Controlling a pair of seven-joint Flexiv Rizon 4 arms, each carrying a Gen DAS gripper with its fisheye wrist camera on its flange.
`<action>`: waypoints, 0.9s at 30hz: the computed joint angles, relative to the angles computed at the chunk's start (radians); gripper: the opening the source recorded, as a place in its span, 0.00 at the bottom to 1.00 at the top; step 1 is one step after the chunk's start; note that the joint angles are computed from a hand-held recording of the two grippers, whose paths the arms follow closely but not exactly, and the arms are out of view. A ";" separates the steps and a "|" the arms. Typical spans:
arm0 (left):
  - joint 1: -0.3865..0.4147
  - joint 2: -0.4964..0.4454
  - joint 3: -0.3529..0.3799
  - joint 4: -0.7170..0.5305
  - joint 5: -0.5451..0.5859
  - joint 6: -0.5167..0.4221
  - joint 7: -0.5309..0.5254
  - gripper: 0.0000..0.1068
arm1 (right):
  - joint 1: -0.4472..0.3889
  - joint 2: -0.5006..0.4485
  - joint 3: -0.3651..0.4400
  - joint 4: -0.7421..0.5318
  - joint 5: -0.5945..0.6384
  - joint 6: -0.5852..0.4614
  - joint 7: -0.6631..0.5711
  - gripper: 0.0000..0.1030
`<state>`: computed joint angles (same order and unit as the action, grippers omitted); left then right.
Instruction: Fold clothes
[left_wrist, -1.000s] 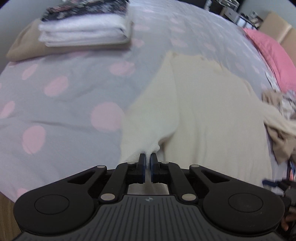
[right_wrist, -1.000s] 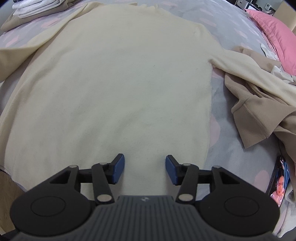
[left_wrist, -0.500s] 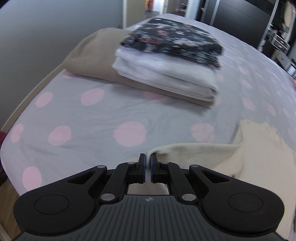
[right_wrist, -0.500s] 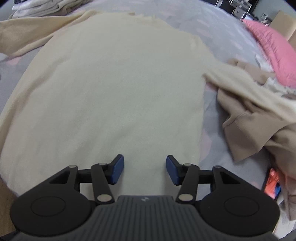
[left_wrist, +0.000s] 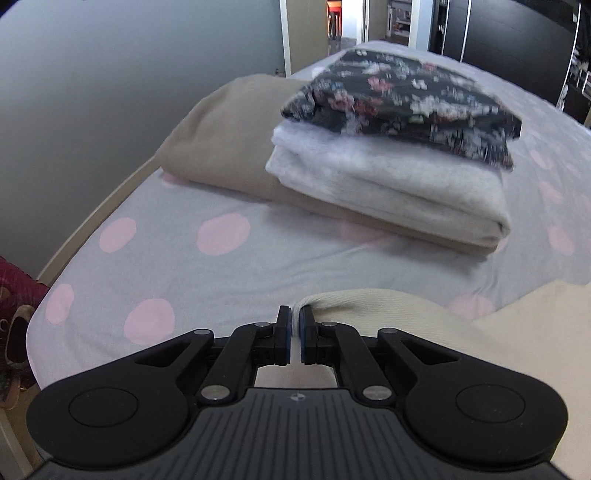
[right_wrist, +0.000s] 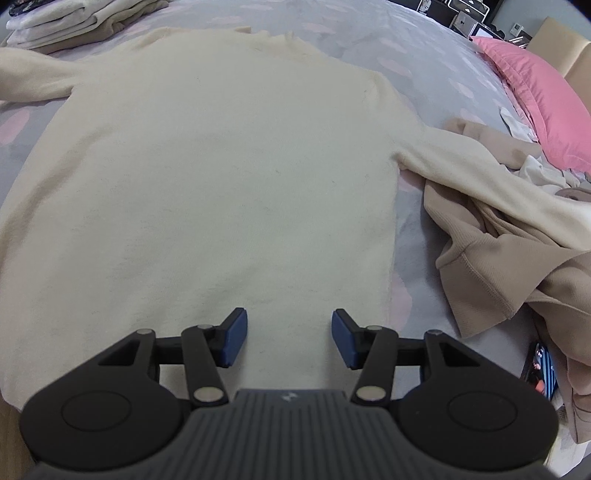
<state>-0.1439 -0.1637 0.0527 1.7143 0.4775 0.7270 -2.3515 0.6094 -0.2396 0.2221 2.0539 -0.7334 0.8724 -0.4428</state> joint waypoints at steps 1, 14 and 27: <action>-0.005 -0.003 -0.002 -0.003 0.010 -0.010 0.004 0.03 | -0.001 -0.001 0.000 0.000 0.003 0.000 0.001 0.53; -0.053 0.063 -0.071 0.112 -0.121 0.104 0.132 0.26 | -0.009 0.014 0.003 0.021 0.012 0.007 0.010 0.54; -0.176 0.049 -0.169 0.332 -0.506 0.163 0.389 0.26 | -0.006 0.047 0.030 0.056 0.042 -0.007 -0.033 0.54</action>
<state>-0.3203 -0.1144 -0.1165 2.0463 -0.0288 0.8901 -1.9622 0.6034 -0.1923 0.2521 2.1094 -0.6909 0.8656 -0.4755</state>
